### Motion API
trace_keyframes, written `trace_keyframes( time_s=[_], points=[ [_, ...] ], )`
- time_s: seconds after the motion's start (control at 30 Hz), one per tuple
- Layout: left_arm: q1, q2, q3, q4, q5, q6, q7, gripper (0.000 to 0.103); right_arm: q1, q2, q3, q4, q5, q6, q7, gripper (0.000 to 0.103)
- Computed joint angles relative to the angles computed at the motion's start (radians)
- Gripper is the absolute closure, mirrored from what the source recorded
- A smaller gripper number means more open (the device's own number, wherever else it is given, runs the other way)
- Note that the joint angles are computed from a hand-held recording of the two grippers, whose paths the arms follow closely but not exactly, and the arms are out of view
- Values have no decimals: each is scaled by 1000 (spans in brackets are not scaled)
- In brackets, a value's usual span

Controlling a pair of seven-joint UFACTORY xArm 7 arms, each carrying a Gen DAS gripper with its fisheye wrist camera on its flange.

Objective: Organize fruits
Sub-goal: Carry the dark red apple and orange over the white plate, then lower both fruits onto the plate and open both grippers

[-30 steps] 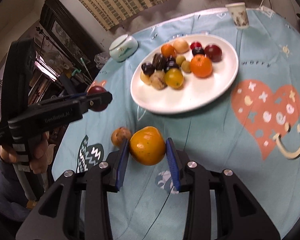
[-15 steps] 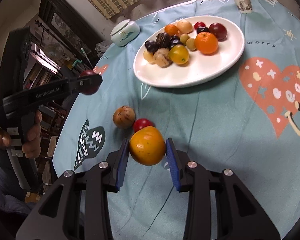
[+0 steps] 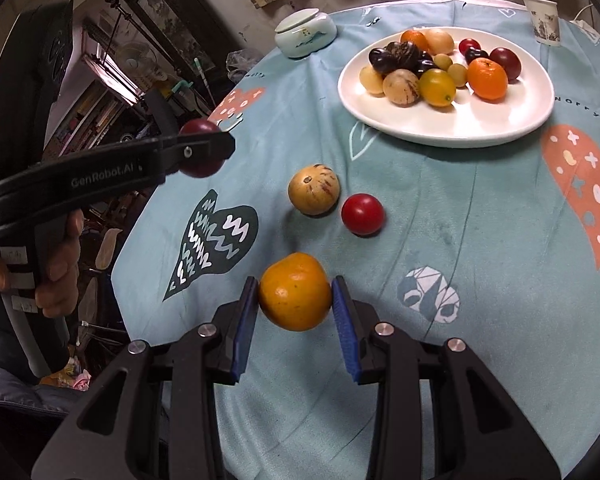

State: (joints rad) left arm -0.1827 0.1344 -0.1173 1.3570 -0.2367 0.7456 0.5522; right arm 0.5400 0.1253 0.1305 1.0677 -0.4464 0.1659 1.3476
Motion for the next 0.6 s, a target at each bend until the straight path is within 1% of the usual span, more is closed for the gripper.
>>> trace_keyframes(
  time_s=[0.17,0.27,0.33,0.37,0.5,0.6],
  points=[
    [-19,-3,-18,-1,-5,-2,30,64,7,-38,-2,-28,-62,56,85,65],
    [-39,18,-30,29,-3,5,46,64,-17,-61,12,-51,-78,88,119,65],
    [-52,54,-37,85,-1,16,42,64,-42,-83,14,-59,-108,106,143,65],
    [-60,77,-40,119,3,17,31,64,-58,-97,13,-59,-131,119,153,65],
    [-84,205,-50,329,8,40,-25,64,-146,-147,14,-25,-273,180,212,65],
    [-121,344,-47,545,49,76,-91,63,-214,-151,10,19,-354,205,244,65]
  ],
)
